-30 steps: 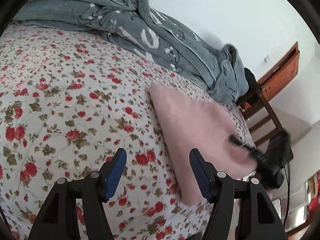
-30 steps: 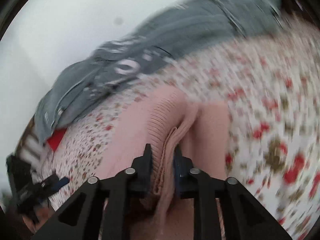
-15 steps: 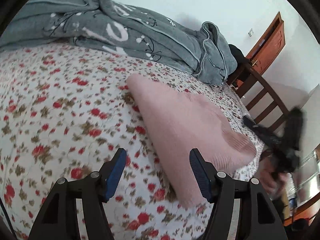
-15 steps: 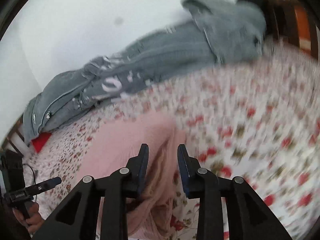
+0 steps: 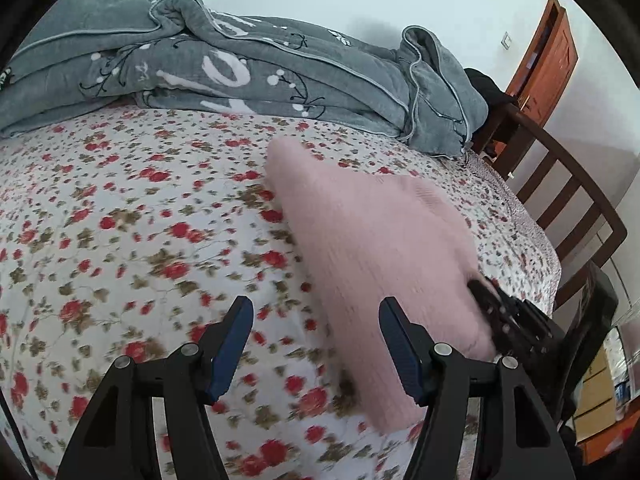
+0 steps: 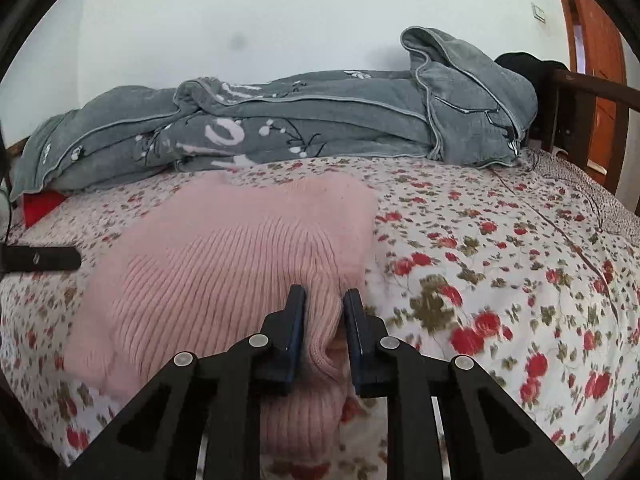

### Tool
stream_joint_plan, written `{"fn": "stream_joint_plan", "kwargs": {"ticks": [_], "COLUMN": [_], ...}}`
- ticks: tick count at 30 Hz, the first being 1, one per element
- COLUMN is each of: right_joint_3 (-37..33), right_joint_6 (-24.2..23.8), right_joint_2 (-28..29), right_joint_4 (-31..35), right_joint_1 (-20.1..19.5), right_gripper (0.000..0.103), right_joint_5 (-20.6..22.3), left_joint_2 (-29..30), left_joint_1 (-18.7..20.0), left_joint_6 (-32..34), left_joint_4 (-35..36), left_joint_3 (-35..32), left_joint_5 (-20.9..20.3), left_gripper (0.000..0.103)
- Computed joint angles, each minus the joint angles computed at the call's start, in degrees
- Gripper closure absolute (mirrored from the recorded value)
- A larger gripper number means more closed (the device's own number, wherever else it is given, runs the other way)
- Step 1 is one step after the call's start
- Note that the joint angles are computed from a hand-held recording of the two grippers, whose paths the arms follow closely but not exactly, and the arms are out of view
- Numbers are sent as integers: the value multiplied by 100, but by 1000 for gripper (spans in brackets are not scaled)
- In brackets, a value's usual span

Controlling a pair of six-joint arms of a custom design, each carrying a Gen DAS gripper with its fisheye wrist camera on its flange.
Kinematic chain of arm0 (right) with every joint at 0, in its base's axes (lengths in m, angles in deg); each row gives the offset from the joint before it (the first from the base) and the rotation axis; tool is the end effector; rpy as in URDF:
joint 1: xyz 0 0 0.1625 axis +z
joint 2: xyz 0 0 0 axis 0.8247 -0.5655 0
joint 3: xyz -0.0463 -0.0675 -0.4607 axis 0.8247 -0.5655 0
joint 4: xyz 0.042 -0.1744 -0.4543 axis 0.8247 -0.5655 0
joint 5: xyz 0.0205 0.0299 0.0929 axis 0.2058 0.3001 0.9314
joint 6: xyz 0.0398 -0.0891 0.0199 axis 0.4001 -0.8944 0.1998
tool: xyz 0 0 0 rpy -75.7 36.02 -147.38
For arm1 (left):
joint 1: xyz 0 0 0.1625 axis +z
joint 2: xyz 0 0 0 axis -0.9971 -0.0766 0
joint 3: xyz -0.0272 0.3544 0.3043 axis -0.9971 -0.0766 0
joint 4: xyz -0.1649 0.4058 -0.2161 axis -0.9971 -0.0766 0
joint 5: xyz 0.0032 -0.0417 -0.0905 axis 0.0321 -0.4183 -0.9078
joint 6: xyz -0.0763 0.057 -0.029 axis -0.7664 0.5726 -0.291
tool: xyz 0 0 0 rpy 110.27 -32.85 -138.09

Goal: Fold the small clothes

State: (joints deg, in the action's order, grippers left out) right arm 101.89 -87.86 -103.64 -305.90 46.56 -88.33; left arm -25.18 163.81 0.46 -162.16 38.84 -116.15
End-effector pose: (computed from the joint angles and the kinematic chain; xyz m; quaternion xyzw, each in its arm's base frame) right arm 0.2233 -0.6541 -0.0580 0.1966 -0.8250 0.4232 0.3188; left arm 0.0208 -0.7012 0.2570 0.1884 0.9277 -0.2800 0.1596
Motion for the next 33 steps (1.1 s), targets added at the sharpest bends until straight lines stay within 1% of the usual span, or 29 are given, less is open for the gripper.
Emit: {"fn": "stream_joint_plan", "kwargs": {"ticks": [2, 3, 5, 7, 8, 9, 10, 11, 12, 13, 14, 15, 16, 17, 18, 19, 21, 23, 24, 26, 27, 30, 32, 33], "right_joint_3": [-146, -188, -138, 75, 103, 133, 104, -6, -124, -253, -292, -165, 0, 116, 144, 127, 67, 126, 189, 309, 376, 672, 874, 923], "right_joint_6": [-437, -499, -331, -86, -74, -111, -267, -580, -823, -1013, -1059, -865, -605, -303, -184, -192, -387, -368, -292, -117, -35, 216, 550, 709], "right_joint_2": [91, 79, -55, -219, -218, -243, -205, -68, 64, 208, 283, 215, 115, 8, -33, -20, 59, 44, 2, -112, -188, -411, -571, -618], "right_joint_4": [-54, 27, 109, -239, -299, -193, -102, -123, -170, -222, -290, -252, -266, -192, -114, -132, -274, -316, -288, -179, -103, -91, 15, 100], "right_joint_1": [90, 137, 196, 250, 248, 244, 228, 218, 204, 174, 72, -22, -134, -207, -223, -212, -183, -186, -186, -164, -153, -110, -121, -137], "right_gripper": [84, 84, 84, 81, 74, 71, 68, 68, 68, 69, 69, 68, 64, 64, 64, 64, 64, 63, 63, 63, 63, 61, 53, 53], "right_joint_5": [-222, -290, -243, 126, 306, 560, 671, 610, 424, 158, 47, 176, 411, 563, 594, 556, 453, 465, 478, 474, 478, 580, 827, 937], "left_joint_2": [39, 52, 91, 201, 271, 373, 460, 536, 596, 608, 614, 618, 612, 597, 568, 544, 439, 345, 278, 87, 33, -56, 2, 49], "left_joint_1": [-61, -101, -159, -228, -249, -273, -293, -304, -288, -254, -218, -205, -197, -208, -238, -256, -252, -211, -187, -107, -96, -90, -70, -59], "left_joint_6": [13, 100, 294, 477, 576, 716, 831, 955, 1157, 1310, 1399, 1379, 1296, 1250, 1284, 1334, 1460, 1411, 1370, 1330, 1345, 1458, 1408, 1301], "left_joint_4": [12, -88, -357, -600, -668, -724, -764, -863, -1131, -1326, -1471, -1526, -1553, -1550, -1494, -1439, -1322, -1186, -1104, -946, -901, -745, -711, -737], "left_joint_3": [-26, -6, 51, 73, 71, 63, 61, 91, 181, 258, 326, 362, 395, 420, 445, 463, 547, 609, 646, 752, 793, 908, 904, 880], "left_joint_5": [-83, -159, -188, -99, -47, 63, 210, 344, 361, 263, 156, 122, 119, 141, 199, 237, 240, 185, 116, -148, -183, -104, -73, -79], "left_gripper": [40, 40, 40, 40, 40, 40, 40, 39, 39, 38, 38, 37, 37, 37, 37, 36, 34, 34, 34, 34, 35, 35, 34, 34]}}
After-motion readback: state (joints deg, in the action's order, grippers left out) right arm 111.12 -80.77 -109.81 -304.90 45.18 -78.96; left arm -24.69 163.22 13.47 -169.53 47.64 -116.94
